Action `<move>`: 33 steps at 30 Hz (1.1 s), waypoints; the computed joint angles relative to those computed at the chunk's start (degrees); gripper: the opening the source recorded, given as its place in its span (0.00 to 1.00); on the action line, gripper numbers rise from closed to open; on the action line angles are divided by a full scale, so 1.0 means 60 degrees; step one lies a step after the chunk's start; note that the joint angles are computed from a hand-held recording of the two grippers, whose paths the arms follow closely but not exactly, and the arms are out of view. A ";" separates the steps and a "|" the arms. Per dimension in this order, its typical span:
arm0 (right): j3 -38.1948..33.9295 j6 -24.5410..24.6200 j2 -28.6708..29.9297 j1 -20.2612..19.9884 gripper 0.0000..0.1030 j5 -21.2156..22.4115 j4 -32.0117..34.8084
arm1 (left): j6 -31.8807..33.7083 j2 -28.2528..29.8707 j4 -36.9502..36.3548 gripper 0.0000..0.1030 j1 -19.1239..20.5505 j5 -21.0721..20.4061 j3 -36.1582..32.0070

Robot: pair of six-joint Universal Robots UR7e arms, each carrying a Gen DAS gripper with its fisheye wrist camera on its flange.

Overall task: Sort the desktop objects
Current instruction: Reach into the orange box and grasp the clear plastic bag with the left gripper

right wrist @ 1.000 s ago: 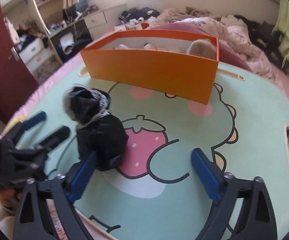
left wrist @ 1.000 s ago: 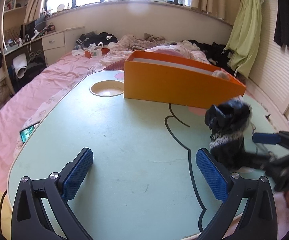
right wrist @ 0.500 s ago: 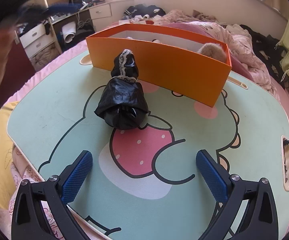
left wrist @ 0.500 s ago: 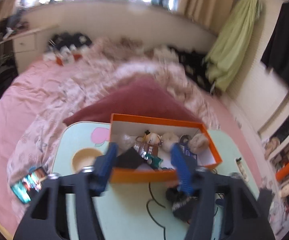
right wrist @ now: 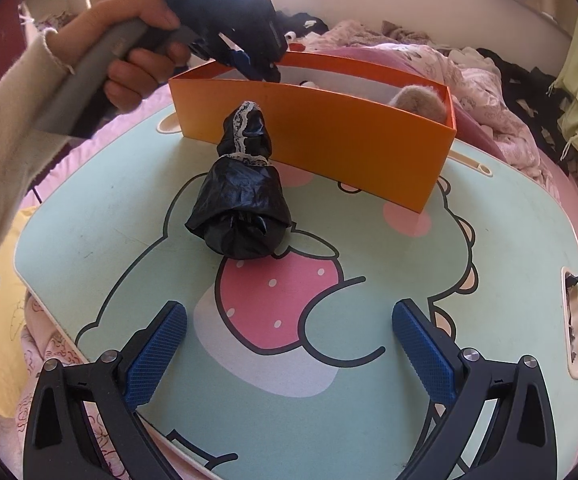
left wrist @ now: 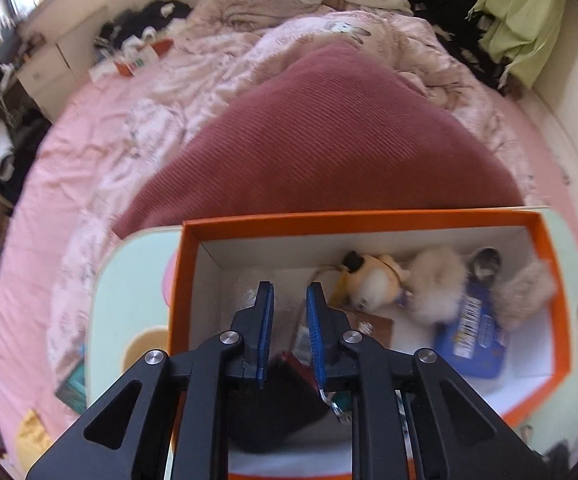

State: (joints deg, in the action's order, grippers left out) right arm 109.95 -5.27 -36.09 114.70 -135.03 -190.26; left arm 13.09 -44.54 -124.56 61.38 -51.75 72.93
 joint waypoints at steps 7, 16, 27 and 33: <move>-0.0001 -0.0058 -0.0026 -0.0028 1.00 0.0054 -0.0025 | 0.0056 0.0149 -0.0758 0.28 -0.0181 0.0973 0.0363; -0.0029 -0.0074 -0.0014 -0.0032 1.00 0.0035 -0.0017 | -0.0600 0.0267 -0.0152 0.00 0.0060 0.0375 -0.0060; -0.0005 -0.0136 -0.0026 -0.0067 1.00 0.0069 -0.0073 | -0.0008 -0.1081 -0.1039 0.00 0.0411 -0.2834 0.0034; 0.0000 -0.0151 -0.0030 -0.0074 1.00 0.0073 -0.0078 | 0.0326 -0.1027 0.0020 0.04 0.0233 -0.2420 -0.0563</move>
State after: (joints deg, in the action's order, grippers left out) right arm 109.95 -6.18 -36.26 114.25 -134.59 -190.73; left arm 15.04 -50.71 -124.44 62.78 -66.27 69.56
